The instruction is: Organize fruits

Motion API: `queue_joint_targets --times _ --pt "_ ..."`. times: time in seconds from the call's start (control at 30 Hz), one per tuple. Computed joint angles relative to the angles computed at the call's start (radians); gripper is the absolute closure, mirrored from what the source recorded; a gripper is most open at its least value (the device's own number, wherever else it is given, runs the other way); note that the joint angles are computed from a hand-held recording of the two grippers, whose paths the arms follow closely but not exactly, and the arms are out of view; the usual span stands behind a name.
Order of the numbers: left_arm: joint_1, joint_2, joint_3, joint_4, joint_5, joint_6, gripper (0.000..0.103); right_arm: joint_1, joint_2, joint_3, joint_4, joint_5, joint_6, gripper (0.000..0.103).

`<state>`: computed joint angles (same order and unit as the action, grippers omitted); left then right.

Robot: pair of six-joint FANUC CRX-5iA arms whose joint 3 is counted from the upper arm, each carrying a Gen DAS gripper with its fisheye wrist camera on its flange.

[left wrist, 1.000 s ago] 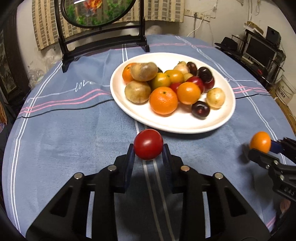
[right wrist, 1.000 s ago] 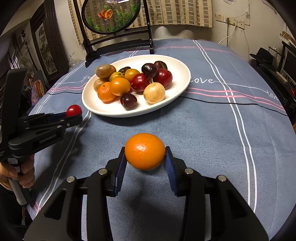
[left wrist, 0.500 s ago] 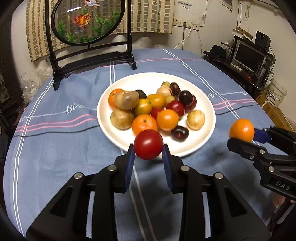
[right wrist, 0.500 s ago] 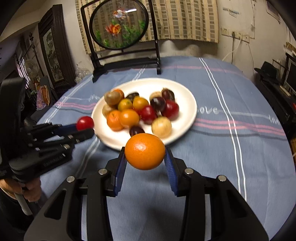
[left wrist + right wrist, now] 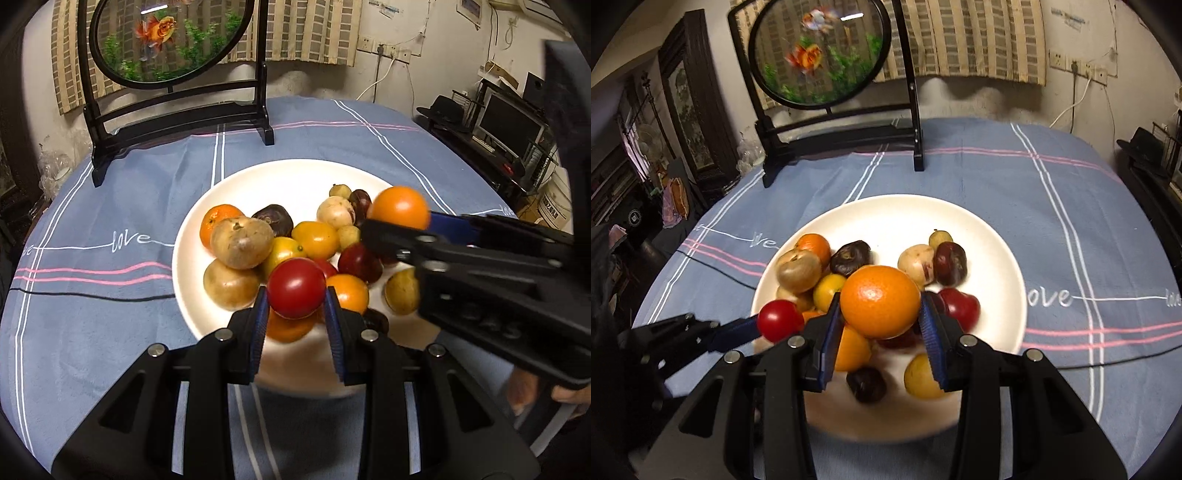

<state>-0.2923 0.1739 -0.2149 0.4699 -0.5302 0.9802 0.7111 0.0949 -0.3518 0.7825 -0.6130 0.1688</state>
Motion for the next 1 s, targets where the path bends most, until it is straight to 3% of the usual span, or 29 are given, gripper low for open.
queue_joint_targets --times 0.1,0.17,0.2,0.27,0.33,0.43,0.5,0.8,1.0 --pt "-0.001 0.035 0.045 -0.025 -0.025 0.037 0.072 -0.024 0.011 -0.005 0.033 0.047 -0.037 0.057" --pt "-0.001 0.05 0.065 -0.038 -0.033 0.062 0.072 -0.032 0.014 0.003 0.021 0.051 -0.053 0.041" --pt "-0.002 0.056 0.074 -0.054 -0.035 0.083 0.071 -0.041 0.006 -0.015 0.058 0.072 -0.108 0.039" --pt "-0.003 0.061 0.088 -0.094 -0.031 0.132 0.061 -0.043 0.003 -0.024 0.087 0.07 -0.134 0.038" --pt "-0.007 0.057 0.098 -0.149 -0.019 0.183 0.042 -0.041 -0.006 -0.035 0.1 0.069 -0.147 0.038" --pt "-0.003 0.045 0.084 -0.131 -0.013 0.173 0.029 -0.034 -0.024 -0.052 0.103 0.065 -0.162 0.038" --pt "-0.002 0.033 0.072 -0.122 -0.008 0.164 0.025 -0.025 -0.039 -0.07 0.118 0.054 -0.185 0.038" --pt "-0.002 -0.031 0.019 -0.167 -0.009 0.216 0.014 0.084 -0.094 -0.112 0.171 -0.187 -0.238 0.032" --pt "-0.002 -0.087 -0.033 -0.169 -0.003 0.198 0.012 0.154 -0.157 -0.171 0.178 -0.255 -0.271 0.032"
